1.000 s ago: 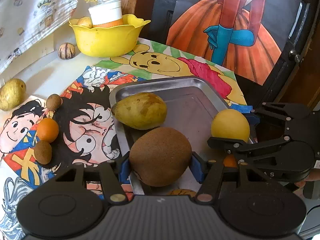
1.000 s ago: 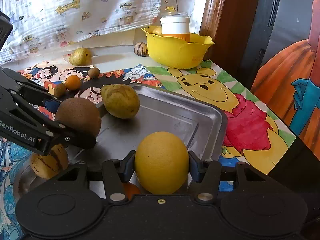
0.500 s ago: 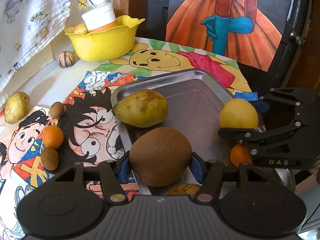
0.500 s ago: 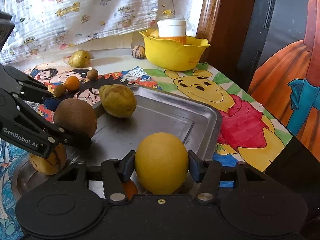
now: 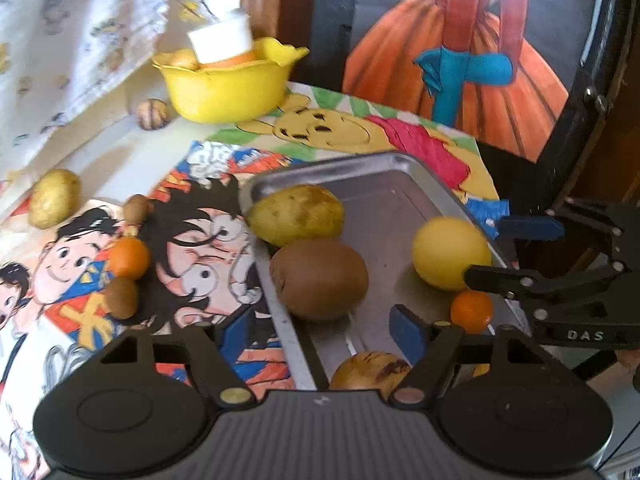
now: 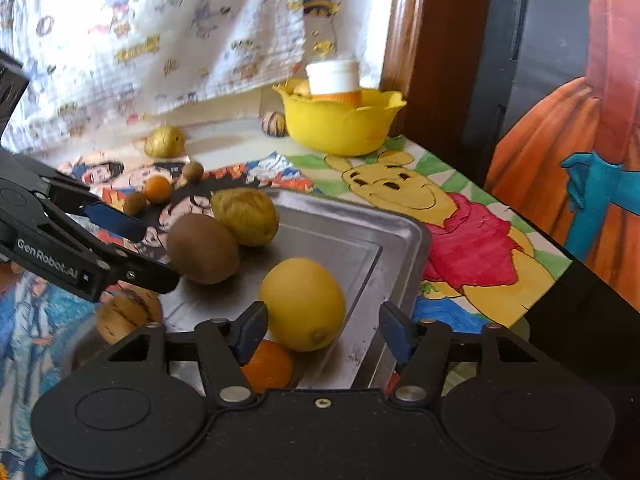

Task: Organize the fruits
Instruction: 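Open both tools and lift them away from the tray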

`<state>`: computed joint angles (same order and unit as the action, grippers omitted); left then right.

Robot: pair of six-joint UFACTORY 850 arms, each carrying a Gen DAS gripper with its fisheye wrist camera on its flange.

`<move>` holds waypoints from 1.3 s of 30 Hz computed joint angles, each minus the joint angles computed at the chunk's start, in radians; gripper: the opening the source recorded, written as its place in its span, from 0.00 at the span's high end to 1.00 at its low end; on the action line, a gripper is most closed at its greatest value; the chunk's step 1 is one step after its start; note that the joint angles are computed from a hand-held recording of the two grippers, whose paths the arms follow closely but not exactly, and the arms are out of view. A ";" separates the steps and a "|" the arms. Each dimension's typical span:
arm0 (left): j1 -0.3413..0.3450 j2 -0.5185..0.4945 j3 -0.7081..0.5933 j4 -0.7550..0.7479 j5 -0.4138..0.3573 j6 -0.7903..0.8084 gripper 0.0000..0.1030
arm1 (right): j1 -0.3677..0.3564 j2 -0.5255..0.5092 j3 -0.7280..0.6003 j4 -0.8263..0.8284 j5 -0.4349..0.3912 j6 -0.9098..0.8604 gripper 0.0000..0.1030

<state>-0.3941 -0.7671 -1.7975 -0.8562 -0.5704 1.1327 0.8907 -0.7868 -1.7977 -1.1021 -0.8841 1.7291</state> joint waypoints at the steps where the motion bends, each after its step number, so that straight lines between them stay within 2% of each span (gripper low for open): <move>1: 0.005 0.015 0.017 -0.015 0.009 0.004 0.18 | 0.008 0.004 0.001 -0.009 -0.013 0.021 0.31; 6: 0.031 0.101 0.120 -0.128 0.054 0.068 0.00 | 0.048 0.026 0.002 -0.031 -0.059 0.118 0.18; 12: 0.043 0.219 0.275 -0.263 0.179 0.167 0.00 | 0.103 0.014 -0.053 -0.009 -0.129 0.137 0.05; 16: 0.058 0.276 0.355 -0.347 0.198 0.276 0.00 | 0.139 -0.013 -0.116 0.026 -0.189 0.146 0.01; 22: 0.080 0.359 0.464 -0.477 0.215 0.430 0.00 | 0.182 -0.066 -0.223 0.075 -0.268 0.185 0.01; 26: 0.100 0.409 0.524 -0.581 0.225 0.549 0.00 | 0.202 -0.139 -0.360 0.152 -0.352 0.159 0.01; 28: 0.114 0.427 0.543 -0.573 0.220 0.554 0.00 | 0.212 -0.185 -0.439 0.176 -0.399 0.156 0.01; 33: 0.153 0.456 0.574 -0.529 0.199 0.548 0.00 | 0.236 -0.263 -0.562 0.210 -0.431 0.229 0.01; 36: 0.183 0.466 0.579 -0.503 0.173 0.545 0.00 | 0.249 -0.342 -0.701 0.234 -0.472 0.206 0.01; 39: 0.205 0.477 0.587 -0.497 0.170 0.569 0.00 | 0.259 -0.451 -0.901 0.237 -0.528 0.167 0.01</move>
